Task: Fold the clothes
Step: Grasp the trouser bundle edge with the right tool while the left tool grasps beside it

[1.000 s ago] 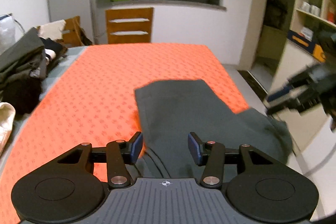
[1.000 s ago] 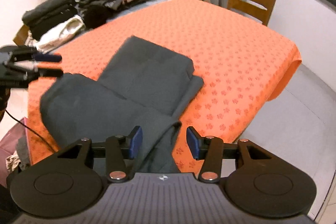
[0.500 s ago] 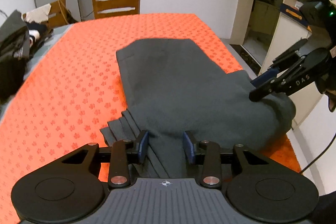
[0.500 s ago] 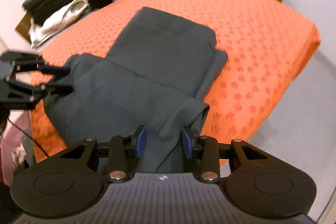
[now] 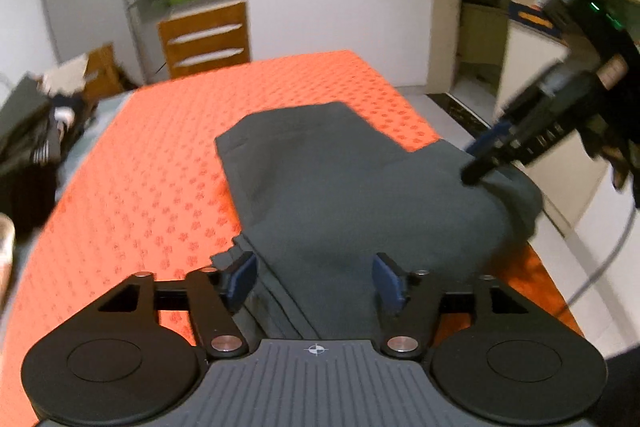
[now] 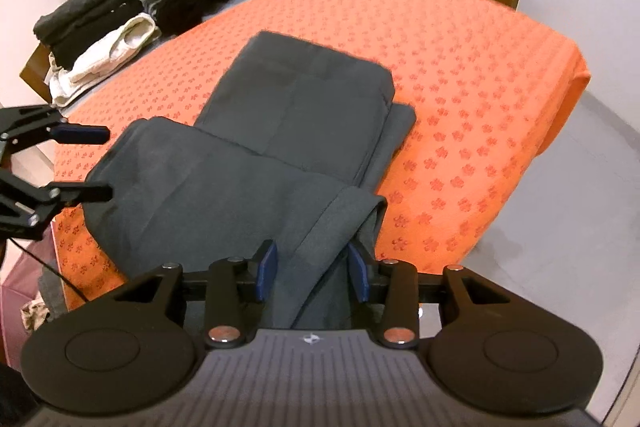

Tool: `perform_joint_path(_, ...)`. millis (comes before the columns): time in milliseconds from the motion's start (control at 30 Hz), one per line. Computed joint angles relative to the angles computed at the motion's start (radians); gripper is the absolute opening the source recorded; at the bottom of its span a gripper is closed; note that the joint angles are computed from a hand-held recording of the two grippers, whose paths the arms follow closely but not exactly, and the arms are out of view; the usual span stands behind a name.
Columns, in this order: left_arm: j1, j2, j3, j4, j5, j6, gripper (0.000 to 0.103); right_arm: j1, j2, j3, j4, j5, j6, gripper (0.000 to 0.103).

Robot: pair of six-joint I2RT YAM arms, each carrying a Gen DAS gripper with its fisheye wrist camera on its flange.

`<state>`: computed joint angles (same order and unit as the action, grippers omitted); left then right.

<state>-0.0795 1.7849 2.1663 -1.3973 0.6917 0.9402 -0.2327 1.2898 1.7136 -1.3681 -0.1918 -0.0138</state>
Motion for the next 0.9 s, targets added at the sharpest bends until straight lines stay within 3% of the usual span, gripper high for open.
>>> perform_joint_path(200,0.030,-0.074,-0.079,-0.020,0.011,0.200,0.088,0.141,-0.076,0.012,-0.004,0.116,-0.128,0.079)
perform_joint_path(300,0.029,-0.110,-0.144,0.001,-0.010,0.271,0.089,0.248,-0.118,-0.020,0.004,0.181,-0.202,0.088)
perform_joint_path(500,-0.010,-0.190,-0.331,0.147,-0.101,0.322,0.090,0.472,-0.159,-0.129,0.025,0.362,-0.273,0.089)
perform_joint_path(667,-0.047,-0.242,-0.471,0.299,-0.171,0.319,0.091,0.544,-0.184,-0.229,0.072,0.466,-0.317,0.085)
perform_joint_path(800,-0.059,-0.236,-0.484,0.329,-0.188,0.279,0.093,0.555,-0.184,-0.272,0.112,0.501,-0.349,0.079)
perform_joint_path(900,-0.054,-0.215,-0.448,0.292,-0.179,0.270,0.082,0.535,-0.174,-0.257,0.096,0.462,-0.346,0.070)
